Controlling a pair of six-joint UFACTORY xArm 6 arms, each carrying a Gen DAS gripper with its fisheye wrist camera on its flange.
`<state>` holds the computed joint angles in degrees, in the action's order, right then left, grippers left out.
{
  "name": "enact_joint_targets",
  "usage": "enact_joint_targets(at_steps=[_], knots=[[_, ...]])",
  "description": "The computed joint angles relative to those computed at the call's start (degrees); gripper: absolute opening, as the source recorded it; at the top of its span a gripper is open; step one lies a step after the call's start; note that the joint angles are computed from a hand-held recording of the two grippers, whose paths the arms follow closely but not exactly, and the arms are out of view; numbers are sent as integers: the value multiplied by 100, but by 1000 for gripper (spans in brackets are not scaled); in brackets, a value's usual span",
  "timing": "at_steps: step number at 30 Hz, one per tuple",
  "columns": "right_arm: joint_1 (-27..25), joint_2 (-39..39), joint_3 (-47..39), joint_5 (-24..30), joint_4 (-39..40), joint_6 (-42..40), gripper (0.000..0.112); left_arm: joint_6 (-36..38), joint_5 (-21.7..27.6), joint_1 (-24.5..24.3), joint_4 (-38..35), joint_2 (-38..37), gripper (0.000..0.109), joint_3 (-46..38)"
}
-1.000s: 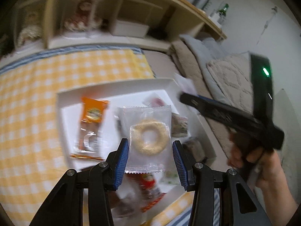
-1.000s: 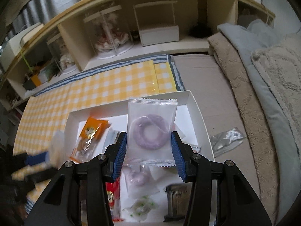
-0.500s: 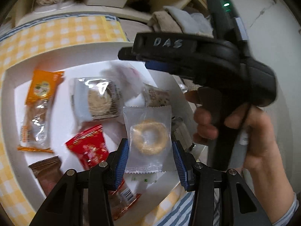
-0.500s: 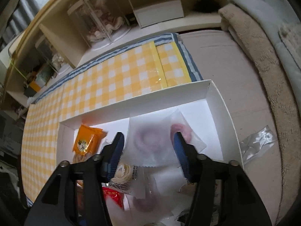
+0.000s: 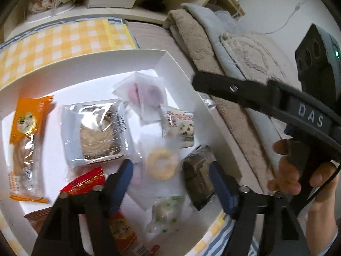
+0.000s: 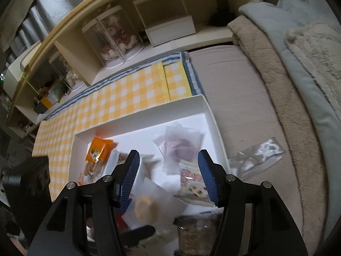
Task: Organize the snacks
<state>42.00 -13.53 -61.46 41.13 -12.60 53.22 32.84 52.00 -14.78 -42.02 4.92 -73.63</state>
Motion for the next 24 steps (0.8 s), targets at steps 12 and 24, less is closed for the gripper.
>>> enact_joint_targets(at_steps=[12,24], knots=[[305,-358,263,282,-172,133,74,-177,23,24,608,-1246,103,915],[859,-476,-222,1035,-875,668,103,-335,417,375,904,-2289,103,1233]])
